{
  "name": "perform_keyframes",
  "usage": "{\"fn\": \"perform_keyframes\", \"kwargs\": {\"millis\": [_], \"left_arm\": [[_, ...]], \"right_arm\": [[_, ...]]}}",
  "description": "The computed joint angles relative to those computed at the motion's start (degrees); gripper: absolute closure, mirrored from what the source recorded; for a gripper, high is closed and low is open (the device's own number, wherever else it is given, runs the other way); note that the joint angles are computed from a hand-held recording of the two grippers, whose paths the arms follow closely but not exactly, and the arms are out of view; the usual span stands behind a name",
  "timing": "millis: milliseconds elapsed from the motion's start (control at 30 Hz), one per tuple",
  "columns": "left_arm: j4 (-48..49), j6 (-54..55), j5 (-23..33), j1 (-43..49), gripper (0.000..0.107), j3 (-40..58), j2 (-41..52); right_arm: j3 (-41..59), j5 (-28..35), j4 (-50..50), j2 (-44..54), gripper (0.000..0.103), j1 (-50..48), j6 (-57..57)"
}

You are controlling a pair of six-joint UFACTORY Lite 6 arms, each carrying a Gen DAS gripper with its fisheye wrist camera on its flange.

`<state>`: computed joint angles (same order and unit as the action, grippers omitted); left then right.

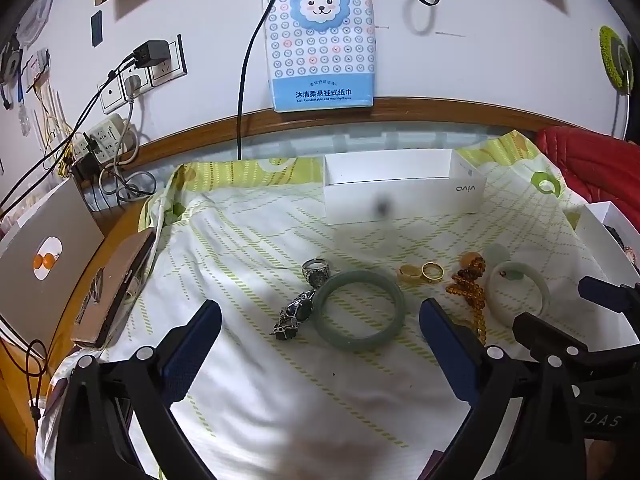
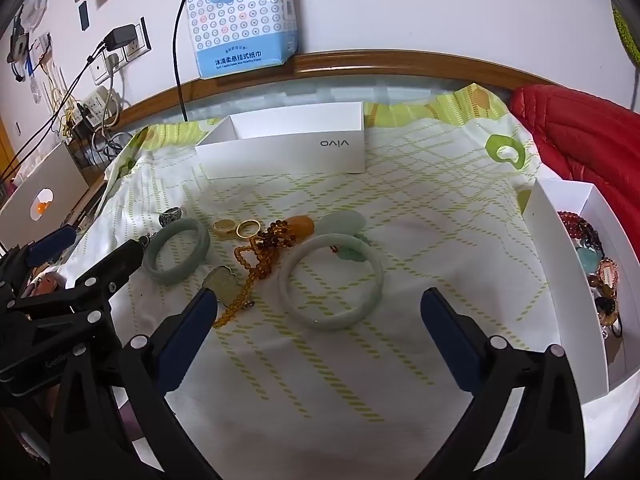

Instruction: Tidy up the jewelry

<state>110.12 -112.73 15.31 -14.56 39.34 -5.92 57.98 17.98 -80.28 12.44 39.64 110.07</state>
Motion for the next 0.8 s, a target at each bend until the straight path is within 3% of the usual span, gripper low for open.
{"fn": "perform_keyframes", "kwargs": {"millis": [800], "left_arm": [[-5.08, 5.43, 0.01, -0.14, 0.007, -0.23, -1.76]], "right_arm": [[-0.61, 0.07, -1.13, -0.83, 0.004, -0.67, 0.38]]}}
